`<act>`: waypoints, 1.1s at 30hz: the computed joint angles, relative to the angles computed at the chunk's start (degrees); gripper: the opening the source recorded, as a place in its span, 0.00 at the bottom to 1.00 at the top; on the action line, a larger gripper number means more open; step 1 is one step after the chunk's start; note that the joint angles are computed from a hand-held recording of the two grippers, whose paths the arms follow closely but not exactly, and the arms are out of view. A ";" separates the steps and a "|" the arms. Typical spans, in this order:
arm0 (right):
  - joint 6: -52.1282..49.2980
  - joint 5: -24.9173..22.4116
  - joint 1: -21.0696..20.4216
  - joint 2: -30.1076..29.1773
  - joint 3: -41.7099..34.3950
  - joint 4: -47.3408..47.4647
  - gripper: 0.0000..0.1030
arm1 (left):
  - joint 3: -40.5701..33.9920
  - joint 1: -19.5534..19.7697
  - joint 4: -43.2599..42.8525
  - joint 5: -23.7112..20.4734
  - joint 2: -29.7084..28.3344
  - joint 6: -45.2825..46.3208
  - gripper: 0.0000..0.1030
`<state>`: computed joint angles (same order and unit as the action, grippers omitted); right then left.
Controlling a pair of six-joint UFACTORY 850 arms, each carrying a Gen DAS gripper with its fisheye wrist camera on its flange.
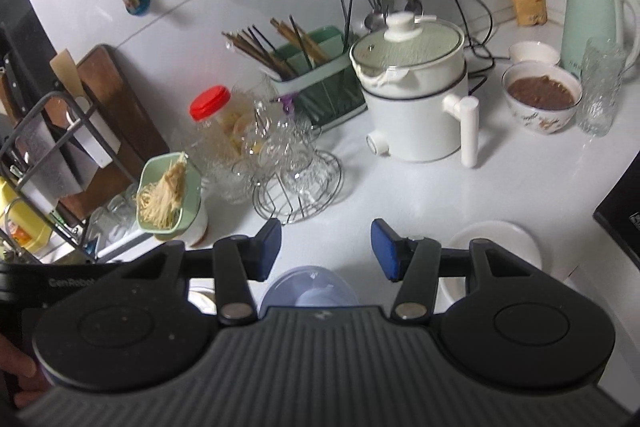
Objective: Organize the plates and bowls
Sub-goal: 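Open the left gripper and withdraw from the blue bowls, then move the left gripper to the white bowl by the stove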
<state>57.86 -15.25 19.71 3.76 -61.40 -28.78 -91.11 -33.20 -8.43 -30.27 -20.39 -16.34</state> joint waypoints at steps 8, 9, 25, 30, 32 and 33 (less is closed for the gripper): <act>1.28 -0.20 0.05 3.46 2.29 -5.14 0.52 | 1.57 -1.98 3.09 3.20 1.08 -4.06 0.39; 0.31 -0.23 -0.17 3.66 2.52 -4.52 0.52 | 1.50 -2.34 3.68 3.48 0.91 -4.65 0.39; -4.74 -0.22 -6.28 5.60 5.53 -5.39 0.51 | -6.82 -5.70 9.86 3.21 -5.88 -11.49 0.43; -4.59 -0.18 -8.23 6.34 7.06 -5.43 0.51 | -11.95 -6.73 7.13 1.31 -10.27 -7.84 0.56; -2.46 -1.49 -8.56 6.52 7.47 -7.18 0.62 | -13.60 -7.44 9.07 0.73 -11.75 -9.03 0.70; -1.55 -2.07 -8.83 6.51 7.56 -7.58 0.67 | -14.28 -7.72 9.64 0.46 -12.31 -9.26 0.71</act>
